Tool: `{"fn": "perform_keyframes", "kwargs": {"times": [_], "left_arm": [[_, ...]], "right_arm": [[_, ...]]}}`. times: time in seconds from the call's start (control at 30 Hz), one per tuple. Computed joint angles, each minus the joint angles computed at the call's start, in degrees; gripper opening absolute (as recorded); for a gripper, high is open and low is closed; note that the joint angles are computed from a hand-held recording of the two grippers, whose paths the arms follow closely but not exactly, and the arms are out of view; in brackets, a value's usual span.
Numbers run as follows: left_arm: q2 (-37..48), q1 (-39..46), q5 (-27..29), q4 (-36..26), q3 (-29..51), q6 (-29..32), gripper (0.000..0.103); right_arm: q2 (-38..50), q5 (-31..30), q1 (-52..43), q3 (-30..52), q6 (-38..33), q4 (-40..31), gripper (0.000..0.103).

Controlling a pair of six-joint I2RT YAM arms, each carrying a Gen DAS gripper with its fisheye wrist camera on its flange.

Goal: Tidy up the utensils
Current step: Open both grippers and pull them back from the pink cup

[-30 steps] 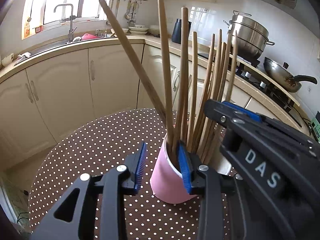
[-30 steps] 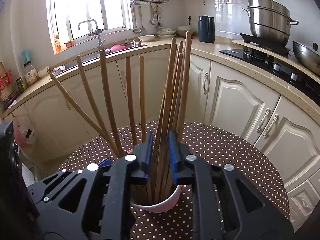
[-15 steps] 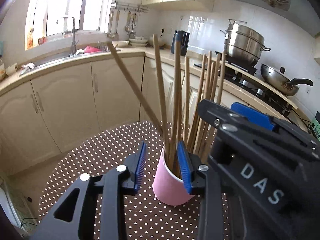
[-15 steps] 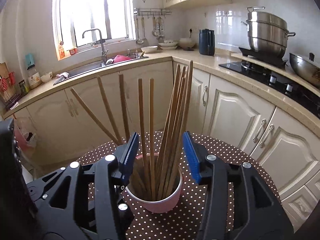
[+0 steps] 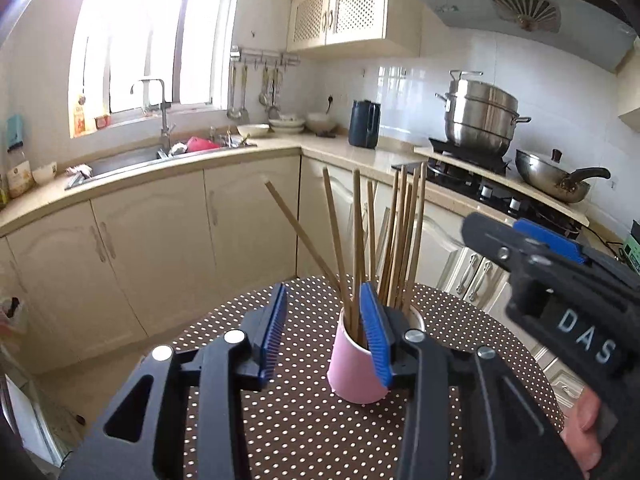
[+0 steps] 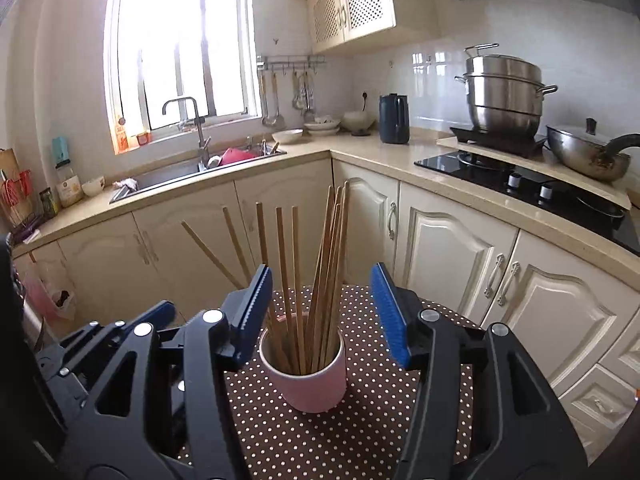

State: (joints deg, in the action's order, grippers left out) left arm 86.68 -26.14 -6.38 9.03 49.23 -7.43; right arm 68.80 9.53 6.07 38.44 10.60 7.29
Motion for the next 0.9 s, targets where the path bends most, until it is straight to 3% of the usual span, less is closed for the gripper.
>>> {"fn": "perform_keyframes", "kwargs": {"times": [0.4,0.7,0.9], "left_arm": [[-17.38,0.02,-1.54,-3.07,-10.12,1.29,0.040],[-24.99,0.99,-0.96,-4.32,-16.07,2.24,0.040],[-27.92,0.27,-1.50,-3.51,-20.16,2.28,0.048]], "right_arm": [[-20.61,6.17,3.38,-8.76,1.24,-7.28,0.060],[-31.97,9.30,5.67,-15.86,1.92,-10.59,0.067],[-36.60,9.43,6.04,-19.58,2.75,-13.38,0.074]]}}
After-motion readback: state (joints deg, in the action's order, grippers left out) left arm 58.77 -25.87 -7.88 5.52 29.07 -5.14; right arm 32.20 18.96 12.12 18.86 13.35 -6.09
